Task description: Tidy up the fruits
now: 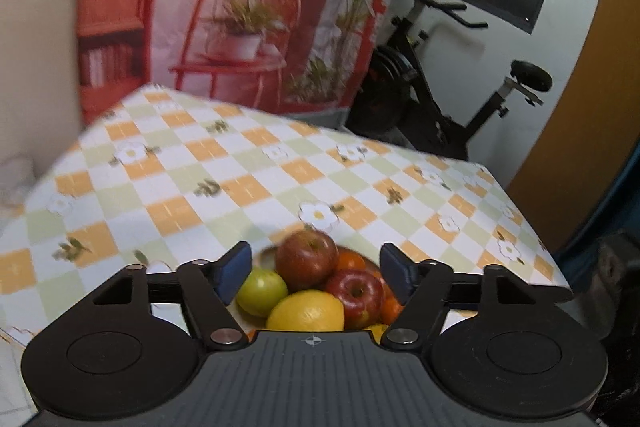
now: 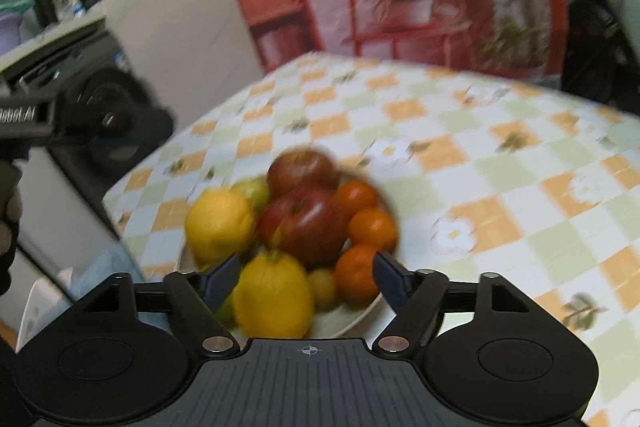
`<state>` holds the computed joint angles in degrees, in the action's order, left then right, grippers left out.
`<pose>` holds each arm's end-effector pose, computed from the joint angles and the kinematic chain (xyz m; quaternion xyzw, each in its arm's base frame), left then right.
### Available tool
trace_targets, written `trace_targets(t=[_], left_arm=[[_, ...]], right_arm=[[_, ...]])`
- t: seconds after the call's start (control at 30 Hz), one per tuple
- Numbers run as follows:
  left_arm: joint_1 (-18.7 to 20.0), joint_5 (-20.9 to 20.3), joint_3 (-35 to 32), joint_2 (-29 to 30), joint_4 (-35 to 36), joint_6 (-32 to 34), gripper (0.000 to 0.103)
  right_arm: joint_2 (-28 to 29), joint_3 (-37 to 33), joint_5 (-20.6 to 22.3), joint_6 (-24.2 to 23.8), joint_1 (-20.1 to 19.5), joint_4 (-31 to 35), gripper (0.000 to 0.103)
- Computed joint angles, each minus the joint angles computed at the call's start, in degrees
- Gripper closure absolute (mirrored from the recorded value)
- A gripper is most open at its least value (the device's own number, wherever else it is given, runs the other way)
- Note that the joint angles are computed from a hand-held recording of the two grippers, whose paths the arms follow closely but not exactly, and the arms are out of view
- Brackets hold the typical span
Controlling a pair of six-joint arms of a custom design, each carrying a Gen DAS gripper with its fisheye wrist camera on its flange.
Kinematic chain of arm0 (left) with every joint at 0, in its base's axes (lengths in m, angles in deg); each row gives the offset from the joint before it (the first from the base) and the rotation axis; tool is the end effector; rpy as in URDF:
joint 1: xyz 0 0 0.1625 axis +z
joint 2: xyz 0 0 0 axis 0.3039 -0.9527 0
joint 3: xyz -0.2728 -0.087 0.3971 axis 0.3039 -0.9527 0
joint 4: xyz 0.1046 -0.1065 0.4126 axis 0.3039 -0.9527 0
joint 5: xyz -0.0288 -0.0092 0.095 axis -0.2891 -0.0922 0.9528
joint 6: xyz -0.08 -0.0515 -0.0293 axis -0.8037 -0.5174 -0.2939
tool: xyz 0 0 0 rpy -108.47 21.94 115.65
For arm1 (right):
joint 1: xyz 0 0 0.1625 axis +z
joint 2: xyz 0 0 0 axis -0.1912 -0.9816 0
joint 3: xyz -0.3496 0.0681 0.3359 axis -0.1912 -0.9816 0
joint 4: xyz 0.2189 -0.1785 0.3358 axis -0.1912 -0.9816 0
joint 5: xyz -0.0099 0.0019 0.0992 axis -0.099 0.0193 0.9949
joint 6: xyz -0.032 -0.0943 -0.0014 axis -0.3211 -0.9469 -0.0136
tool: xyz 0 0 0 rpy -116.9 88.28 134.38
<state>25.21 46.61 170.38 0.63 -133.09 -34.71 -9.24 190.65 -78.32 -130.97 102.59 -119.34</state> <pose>-0.2391 -0.5229 0.1759 0.0744 0.8333 -0.4715 0.2789 0.1584 -0.6640 0.1549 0.4190 -0.8868 0.1895 0.0451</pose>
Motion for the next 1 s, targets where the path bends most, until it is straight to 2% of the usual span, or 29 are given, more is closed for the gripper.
trace_targets(t=[0.07,0.2,0.33,0.4,0.53,0.63,0.83,1.0], left_arm=[[-1.48,3.55,-0.37,0.06,0.62,0.62,0.021],[-4.39,10.83,-1.71,0.63,1.36,2.98,0.016],[-6.97,15.57,-3.16,1.49,-2.93,7.62,0.014],[-8.20,17.20,-4.04,2.26,-6.81,11.40,0.011],[-10.70,20.21,-6.13,4.60,-15.72,21.16,0.008],[-12.14,20.89,-6.91,5.69,-19.25,25.70,0.005],[-13.89,20.04,-5.73,5.59,-17.70,23.57,0.005],[-14.15,20.45,-5.13,6.49,-18.65,24.61,0.005]], right_arm=[[-0.67,0.88,0.99,0.98,0.27,-4.65,0.007],[-2.31,1.35,3.12,3.60,1.01,-10.48,0.001],[-3.79,2.45,3.45,5.83,2.27,-17.85,0.000],[-4.34,3.20,1.81,6.91,3.29,-22.16,0.000],[-6.52,4.77,2.11,9.31,4.03,-25.64,0.000],[-7.94,6.35,1.52,10.27,4.55,-28.49,0.000],[-10.16,9.28,-0.42,10.83,5.40,-32.31,0.000],[-10.69,11.28,-2.37,10.96,5.46,-35.51,0.000]])
